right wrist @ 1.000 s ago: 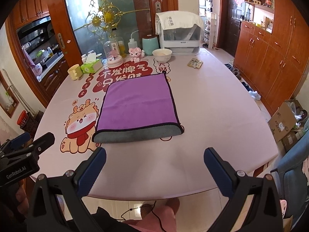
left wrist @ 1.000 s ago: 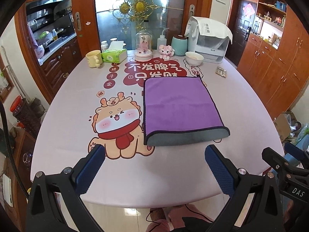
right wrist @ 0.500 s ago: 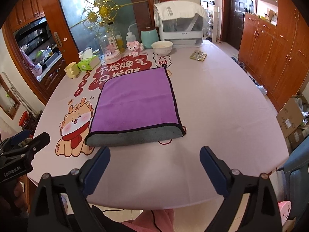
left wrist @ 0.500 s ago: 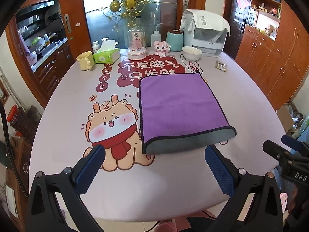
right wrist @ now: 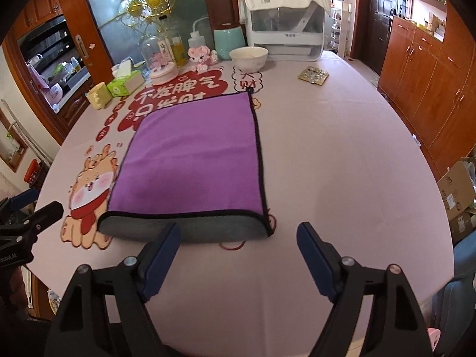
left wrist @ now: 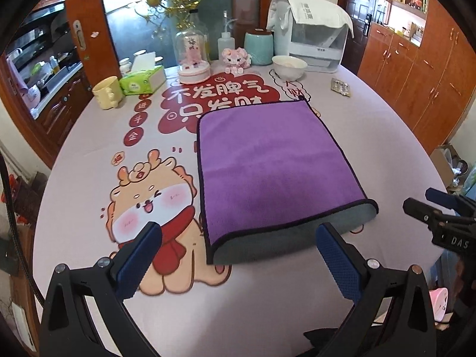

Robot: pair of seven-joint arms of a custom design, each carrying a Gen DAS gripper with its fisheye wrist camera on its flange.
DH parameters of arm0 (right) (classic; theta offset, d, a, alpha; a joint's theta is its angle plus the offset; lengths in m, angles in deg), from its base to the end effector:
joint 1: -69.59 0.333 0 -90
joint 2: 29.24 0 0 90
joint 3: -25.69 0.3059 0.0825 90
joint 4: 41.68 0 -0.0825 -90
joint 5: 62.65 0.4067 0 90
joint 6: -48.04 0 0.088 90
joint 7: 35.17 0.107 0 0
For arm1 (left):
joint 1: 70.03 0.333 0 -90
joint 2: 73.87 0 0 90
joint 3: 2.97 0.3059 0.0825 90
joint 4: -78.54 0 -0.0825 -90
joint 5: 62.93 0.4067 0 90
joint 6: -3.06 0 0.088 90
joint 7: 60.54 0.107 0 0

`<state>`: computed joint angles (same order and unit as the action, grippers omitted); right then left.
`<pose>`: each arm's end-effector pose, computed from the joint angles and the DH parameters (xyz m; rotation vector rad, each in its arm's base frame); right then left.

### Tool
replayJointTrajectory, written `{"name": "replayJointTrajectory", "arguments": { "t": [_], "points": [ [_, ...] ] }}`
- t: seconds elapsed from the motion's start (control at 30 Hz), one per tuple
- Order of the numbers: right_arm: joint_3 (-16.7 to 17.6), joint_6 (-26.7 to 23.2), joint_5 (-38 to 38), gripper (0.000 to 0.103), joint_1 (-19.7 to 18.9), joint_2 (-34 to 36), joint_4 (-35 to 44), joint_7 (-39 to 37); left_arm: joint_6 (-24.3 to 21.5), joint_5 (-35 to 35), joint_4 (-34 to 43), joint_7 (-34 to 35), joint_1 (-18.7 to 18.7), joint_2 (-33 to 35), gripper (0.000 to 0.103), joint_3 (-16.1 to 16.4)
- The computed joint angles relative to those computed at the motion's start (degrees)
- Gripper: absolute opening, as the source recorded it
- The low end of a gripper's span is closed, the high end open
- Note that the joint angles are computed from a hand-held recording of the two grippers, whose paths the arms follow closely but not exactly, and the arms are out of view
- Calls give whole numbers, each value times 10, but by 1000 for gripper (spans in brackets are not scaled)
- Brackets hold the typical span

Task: Fold towel

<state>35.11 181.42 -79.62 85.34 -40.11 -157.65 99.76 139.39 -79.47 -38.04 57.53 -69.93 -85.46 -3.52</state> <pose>0.5124 0.2415 0.5695 -1.7004 2.0574 -0.5085 0.5644 -0.0077 0.5785 -1.5669 2.2268 -0.6937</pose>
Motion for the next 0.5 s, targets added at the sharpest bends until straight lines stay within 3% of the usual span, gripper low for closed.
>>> {"name": "replayJointTrajectory", "arguments": {
  "t": [0.2, 0.5],
  "points": [
    [-18, 33, 13, 74, -5, 21, -7, -60, -4, -8, 39, 38, 4, 55, 102, -6],
    [-38, 84, 94, 67, -3, 44, -32, -224, -26, 0, 73, 66, 28, 113, 102, -27]
  ]
}}
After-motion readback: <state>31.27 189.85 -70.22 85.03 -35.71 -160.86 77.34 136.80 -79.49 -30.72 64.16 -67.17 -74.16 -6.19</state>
